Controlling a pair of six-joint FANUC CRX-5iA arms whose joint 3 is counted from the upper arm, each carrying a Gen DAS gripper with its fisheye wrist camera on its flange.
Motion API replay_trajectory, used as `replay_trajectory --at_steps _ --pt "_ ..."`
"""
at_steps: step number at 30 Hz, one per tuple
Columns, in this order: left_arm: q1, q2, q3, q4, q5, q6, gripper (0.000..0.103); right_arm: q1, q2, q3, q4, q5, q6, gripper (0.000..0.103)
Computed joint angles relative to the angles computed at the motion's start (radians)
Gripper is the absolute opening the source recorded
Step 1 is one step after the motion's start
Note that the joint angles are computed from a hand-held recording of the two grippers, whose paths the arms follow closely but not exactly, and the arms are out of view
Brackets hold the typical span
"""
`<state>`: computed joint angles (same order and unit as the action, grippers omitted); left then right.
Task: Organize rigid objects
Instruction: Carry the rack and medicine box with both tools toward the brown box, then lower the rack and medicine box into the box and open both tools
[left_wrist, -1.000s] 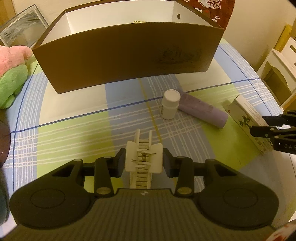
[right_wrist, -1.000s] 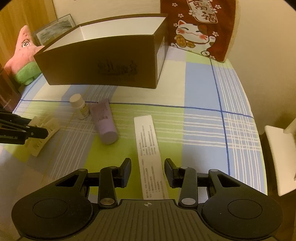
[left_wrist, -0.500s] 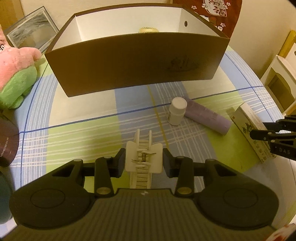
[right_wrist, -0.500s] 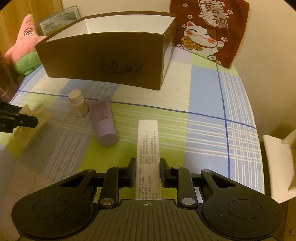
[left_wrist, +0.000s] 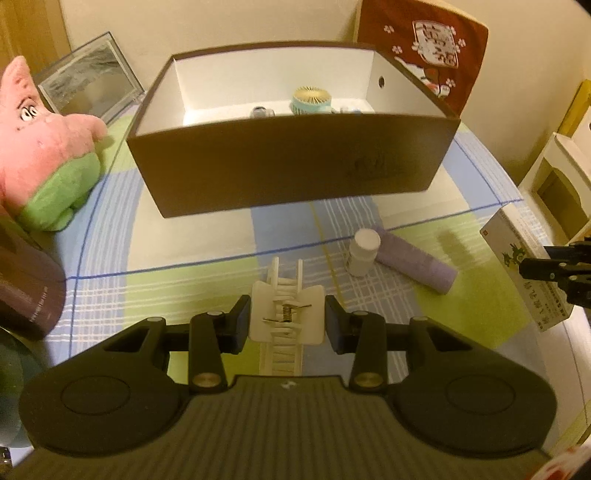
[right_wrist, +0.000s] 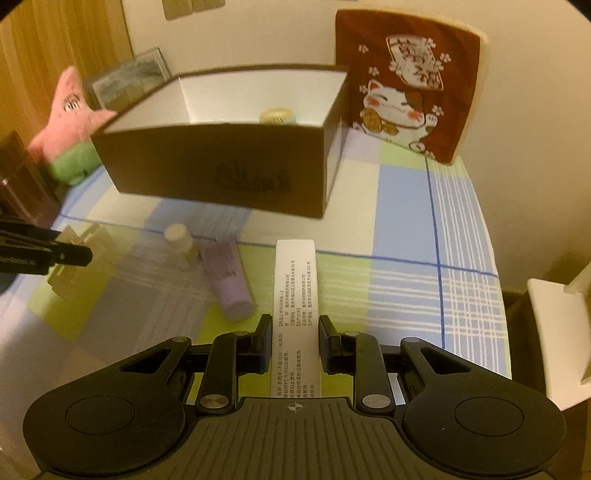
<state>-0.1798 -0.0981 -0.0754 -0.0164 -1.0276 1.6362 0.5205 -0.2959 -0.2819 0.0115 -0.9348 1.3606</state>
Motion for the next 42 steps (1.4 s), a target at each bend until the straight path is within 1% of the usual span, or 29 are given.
replay_trajectory --at_steps 8,17,23,26,30,36,42 --pt "0.019 -0.012 0.048 0.002 0.006 -0.016 0.038 -0.02 0.019 0.1 -0.103 -0.007 0.066 0.025" --pt "0.036 0.042 0.155 -0.011 0.046 -0.051 0.038 -0.038 0.119 0.254 -0.215 0.017 0.154 0.025" --pt "0.046 0.11 0.246 -0.019 0.078 -0.076 0.038 -0.037 0.212 0.37 -0.246 0.047 0.178 0.025" --pt "0.057 0.157 0.299 -0.013 0.082 -0.089 0.038 -0.042 0.266 0.433 -0.264 0.052 0.194 0.025" --pt "0.065 0.218 0.365 -0.015 0.082 -0.11 0.038 -0.04 0.331 0.504 -0.256 0.065 0.193 0.025" --pt "0.089 0.316 0.456 0.003 0.071 -0.13 0.038 -0.04 0.44 0.612 -0.246 0.069 0.172 0.025" --pt "0.104 0.421 0.556 0.006 0.042 -0.147 0.038 -0.045 0.544 0.711 -0.243 0.045 0.16 0.025"
